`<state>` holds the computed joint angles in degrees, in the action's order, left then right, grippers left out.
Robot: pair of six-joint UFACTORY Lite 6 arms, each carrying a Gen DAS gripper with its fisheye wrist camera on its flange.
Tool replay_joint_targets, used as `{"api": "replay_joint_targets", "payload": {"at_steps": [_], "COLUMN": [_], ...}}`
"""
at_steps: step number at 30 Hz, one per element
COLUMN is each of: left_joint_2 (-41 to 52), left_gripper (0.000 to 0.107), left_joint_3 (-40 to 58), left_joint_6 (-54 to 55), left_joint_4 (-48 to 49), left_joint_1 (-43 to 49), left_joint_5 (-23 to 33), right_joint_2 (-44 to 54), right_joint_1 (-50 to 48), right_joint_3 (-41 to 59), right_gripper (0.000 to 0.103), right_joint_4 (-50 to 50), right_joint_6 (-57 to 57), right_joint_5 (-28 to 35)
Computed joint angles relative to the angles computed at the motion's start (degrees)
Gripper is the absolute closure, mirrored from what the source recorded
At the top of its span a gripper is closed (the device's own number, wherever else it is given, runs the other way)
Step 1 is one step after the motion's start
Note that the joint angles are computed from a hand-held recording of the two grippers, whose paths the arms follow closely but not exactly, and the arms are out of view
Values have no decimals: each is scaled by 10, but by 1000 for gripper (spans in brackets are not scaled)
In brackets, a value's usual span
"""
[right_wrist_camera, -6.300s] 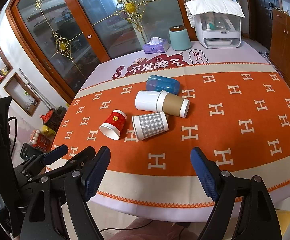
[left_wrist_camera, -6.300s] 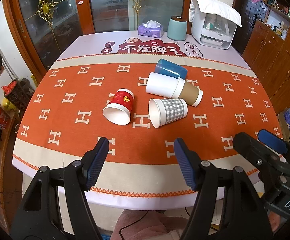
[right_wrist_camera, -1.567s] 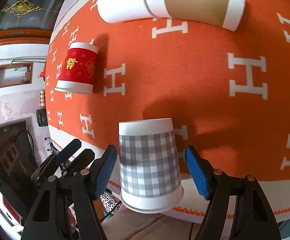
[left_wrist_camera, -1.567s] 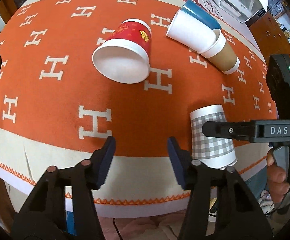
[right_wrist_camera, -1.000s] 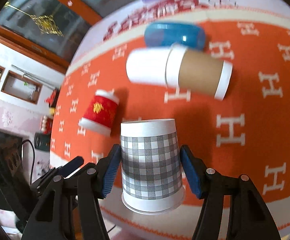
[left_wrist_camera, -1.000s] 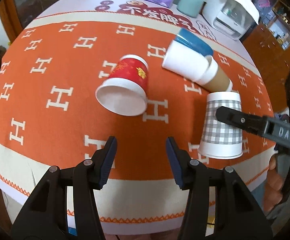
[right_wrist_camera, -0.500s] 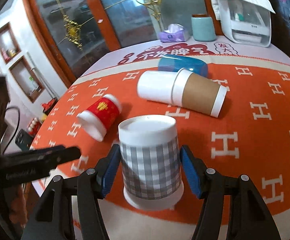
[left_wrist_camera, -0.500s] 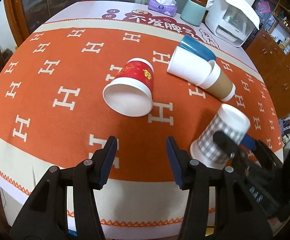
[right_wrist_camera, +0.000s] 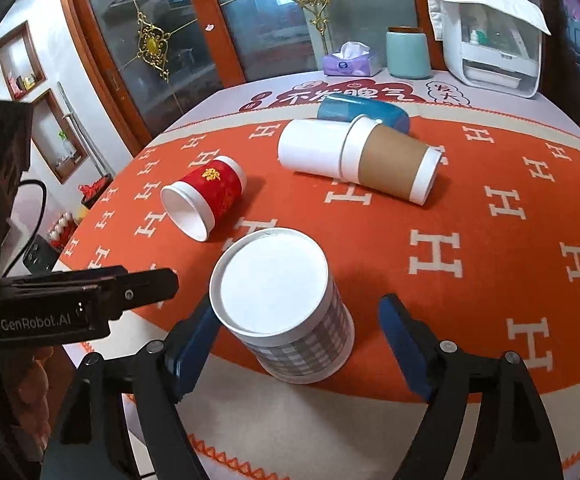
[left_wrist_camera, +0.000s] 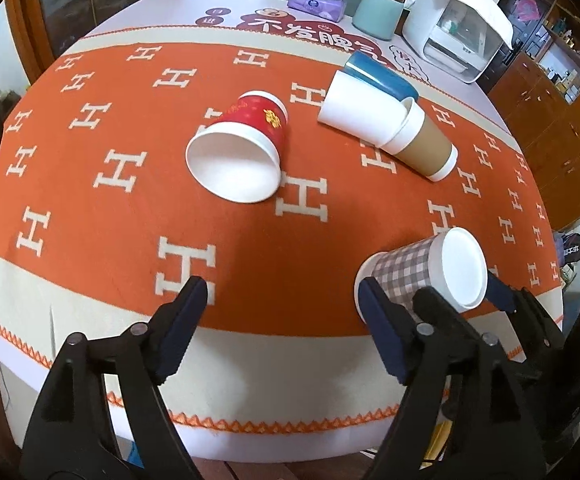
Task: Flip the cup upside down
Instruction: 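Lower the checkered cup rim-down onto the cloth and open the right gripper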
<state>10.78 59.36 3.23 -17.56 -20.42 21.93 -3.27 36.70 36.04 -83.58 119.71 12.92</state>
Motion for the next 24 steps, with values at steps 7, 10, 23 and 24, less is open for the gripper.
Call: {"api": "replay_joint_targets", "payload": {"at_steps": [7,10,23,24], "left_joint_2": [-33,-46,-145,-151], "left_gripper": [29,29,29,29], "left_joint_3": [-26,-35,-20,-9], "left_joint_6": [-103,-128,-206,-214], "left_joint_4": [94,114,188,195], "left_joint_1": [-29,-38,-71,-76], "left_joint_5": [-5,2,100,111], "right_joint_2": [-89,-125,-253,-253], "right_joint_1": [13,18,57,65], "right_joint_3": [-53,-66,15,36], "right_gripper": [22,22,22,22], "right_joint_4": [123,202,531,526], "right_joint_6": [-108,-180,-483,-484], "right_joint_5": [7,11,192,224]}}
